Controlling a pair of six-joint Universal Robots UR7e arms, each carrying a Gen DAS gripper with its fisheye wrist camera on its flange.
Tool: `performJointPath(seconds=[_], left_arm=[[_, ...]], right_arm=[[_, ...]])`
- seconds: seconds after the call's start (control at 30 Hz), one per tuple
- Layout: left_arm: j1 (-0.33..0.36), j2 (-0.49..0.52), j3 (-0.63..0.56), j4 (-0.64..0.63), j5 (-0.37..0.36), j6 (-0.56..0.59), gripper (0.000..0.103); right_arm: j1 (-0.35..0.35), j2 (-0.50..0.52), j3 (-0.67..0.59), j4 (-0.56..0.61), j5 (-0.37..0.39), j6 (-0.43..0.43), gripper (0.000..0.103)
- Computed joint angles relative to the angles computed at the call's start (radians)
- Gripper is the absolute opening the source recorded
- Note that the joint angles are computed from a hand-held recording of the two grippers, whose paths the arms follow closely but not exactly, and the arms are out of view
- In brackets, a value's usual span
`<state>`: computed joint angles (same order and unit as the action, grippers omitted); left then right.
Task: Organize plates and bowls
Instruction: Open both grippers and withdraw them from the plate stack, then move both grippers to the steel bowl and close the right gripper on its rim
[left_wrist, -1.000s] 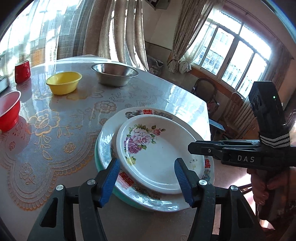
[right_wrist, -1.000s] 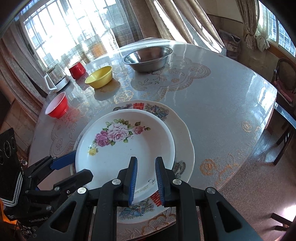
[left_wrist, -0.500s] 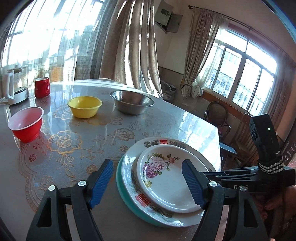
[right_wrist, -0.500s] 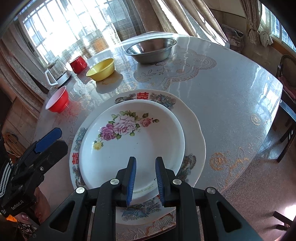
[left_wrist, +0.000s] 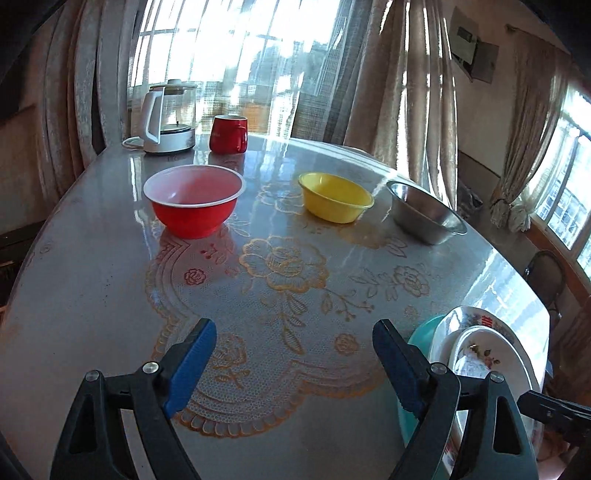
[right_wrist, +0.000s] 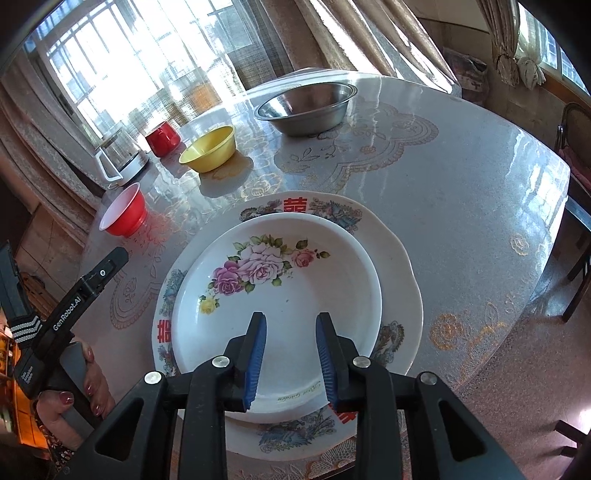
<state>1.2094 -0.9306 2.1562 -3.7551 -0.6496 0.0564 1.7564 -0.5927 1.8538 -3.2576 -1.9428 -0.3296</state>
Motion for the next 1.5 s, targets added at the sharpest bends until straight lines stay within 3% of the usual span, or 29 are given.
performJointPath(seconds=[0.3,0.63,0.77,0.9,1.1,1.27,1.5], left_arm=[[0.011,0.029,-0.027,0.066,0.089,-0.028,0.088],[0.015,-0.02,-0.063,0.376,0.187,-0.228,0.088],[0.014,-0.031,-0.09,0.477,0.193,-0.268,0.088],[0.018,-0.041,-0.129,0.589,0.169,-0.319,0.088],[0.029,-0.025,-0.203,0.695,0.148,-0.347,0.089],[0.031,-0.006,-0.272,0.8,0.134,-0.372,0.089],[0.031,0.014,-0.343,0.857,0.105,-0.369,0.089]], right_arm=[[0.003,0.0,-0.034,0.02,0.016,-0.029,0.028],[-0.008,0.017,-0.168,0.083,0.014,-0.063,0.032],[-0.014,0.042,-0.244,0.114,0.011,-0.113,0.04],[-0.027,0.08,-0.351,0.177,-0.005,-0.15,0.04],[-0.054,0.144,-0.546,0.315,0.032,-0.133,0.04],[-0.072,0.219,-0.732,0.453,0.09,-0.037,0.053],[-0.065,0.402,-1.083,0.662,0.096,0.055,0.053]])
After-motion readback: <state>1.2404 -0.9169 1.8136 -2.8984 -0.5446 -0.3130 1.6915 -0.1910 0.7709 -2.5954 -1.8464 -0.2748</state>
